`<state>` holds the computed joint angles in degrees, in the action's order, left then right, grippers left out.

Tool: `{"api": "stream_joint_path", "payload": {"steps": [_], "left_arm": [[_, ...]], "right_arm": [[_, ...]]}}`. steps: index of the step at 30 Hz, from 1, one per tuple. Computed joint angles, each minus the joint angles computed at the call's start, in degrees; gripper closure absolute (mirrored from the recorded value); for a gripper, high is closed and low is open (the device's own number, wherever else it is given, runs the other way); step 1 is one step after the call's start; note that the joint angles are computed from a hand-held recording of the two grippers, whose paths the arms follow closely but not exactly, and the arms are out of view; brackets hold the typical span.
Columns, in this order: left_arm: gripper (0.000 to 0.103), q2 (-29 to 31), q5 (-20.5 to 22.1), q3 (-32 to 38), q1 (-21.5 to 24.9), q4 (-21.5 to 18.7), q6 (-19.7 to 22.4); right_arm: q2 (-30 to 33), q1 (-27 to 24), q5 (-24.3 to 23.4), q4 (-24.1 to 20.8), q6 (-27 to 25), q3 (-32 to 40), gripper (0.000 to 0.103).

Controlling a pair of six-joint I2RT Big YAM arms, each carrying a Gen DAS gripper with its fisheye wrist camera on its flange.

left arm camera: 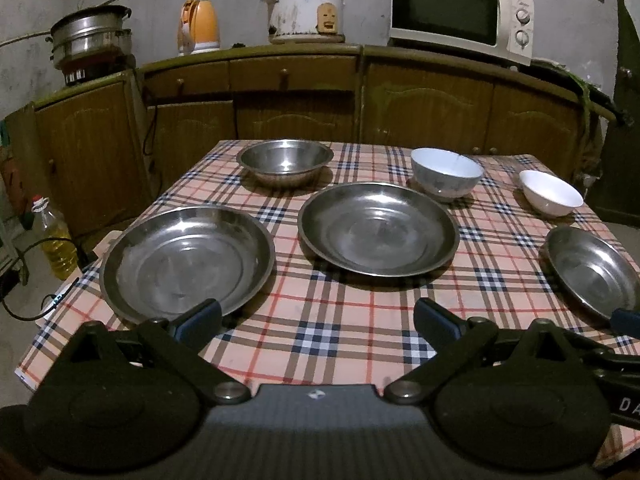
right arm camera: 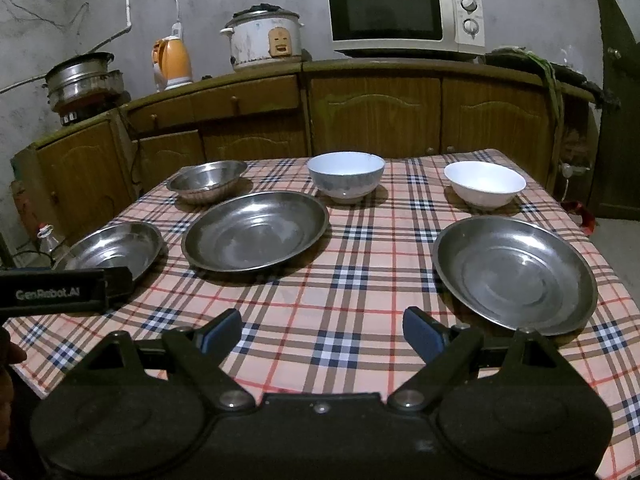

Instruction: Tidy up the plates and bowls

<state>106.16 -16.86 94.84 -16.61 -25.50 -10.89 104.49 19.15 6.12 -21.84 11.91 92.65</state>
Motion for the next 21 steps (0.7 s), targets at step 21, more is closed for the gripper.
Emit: {"api": "stream_joint_path", "payload": {"steps": [21], "left_arm": [[0.000, 4.25, 1.33, 5.42, 1.56, -4.22, -1.07]], "right_arm": [[4.44, -0.85, 0.20, -2.21, -0.16, 4.93, 0.000]]}}
